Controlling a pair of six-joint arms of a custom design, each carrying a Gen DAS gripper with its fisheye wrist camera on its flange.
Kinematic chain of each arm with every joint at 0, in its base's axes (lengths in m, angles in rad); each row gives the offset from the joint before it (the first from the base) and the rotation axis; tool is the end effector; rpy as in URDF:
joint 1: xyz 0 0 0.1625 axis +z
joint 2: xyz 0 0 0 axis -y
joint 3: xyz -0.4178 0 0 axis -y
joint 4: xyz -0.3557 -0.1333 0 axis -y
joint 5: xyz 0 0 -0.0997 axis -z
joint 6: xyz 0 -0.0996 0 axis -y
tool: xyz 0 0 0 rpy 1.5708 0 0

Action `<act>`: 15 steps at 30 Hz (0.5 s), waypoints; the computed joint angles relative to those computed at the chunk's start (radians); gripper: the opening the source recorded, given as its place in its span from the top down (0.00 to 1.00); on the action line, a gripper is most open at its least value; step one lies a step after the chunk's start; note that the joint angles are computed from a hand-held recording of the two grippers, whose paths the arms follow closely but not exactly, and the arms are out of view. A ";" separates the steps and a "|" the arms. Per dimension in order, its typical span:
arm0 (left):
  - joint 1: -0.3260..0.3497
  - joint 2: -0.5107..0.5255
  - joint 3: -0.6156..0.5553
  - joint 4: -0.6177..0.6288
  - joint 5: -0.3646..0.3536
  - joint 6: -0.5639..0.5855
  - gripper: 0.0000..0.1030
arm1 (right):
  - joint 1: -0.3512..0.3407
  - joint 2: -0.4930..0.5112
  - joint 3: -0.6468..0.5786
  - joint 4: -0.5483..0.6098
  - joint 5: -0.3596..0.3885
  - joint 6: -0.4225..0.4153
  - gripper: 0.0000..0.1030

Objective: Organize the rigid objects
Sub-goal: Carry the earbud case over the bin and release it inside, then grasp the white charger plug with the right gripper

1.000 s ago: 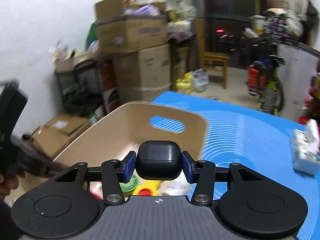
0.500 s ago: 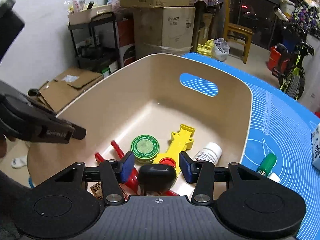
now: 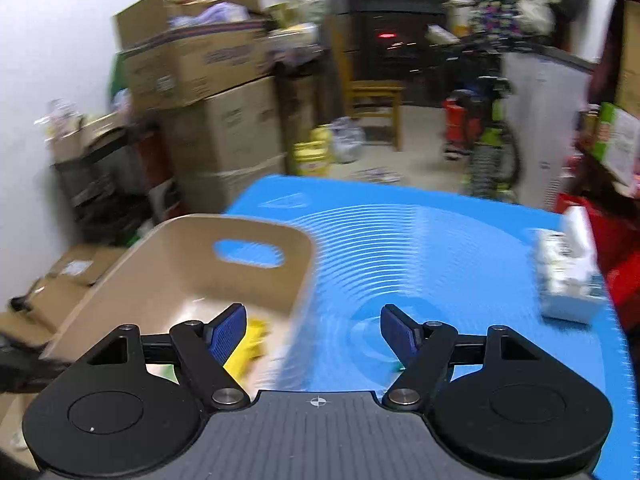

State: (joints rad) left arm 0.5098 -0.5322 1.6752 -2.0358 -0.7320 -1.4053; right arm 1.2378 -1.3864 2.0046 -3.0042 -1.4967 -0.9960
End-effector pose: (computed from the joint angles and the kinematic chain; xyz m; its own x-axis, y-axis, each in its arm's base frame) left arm -0.3732 -0.4462 -0.0635 -0.6572 -0.2413 -0.7141 0.1920 0.8626 -0.4681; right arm -0.0328 -0.5253 0.3715 -0.7101 -0.3944 0.5833 -0.6839 0.5832 -0.4383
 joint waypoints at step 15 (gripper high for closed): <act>0.001 -0.002 0.001 -0.001 0.001 0.003 0.92 | -0.075 0.192 -0.126 -0.099 -0.192 0.175 0.25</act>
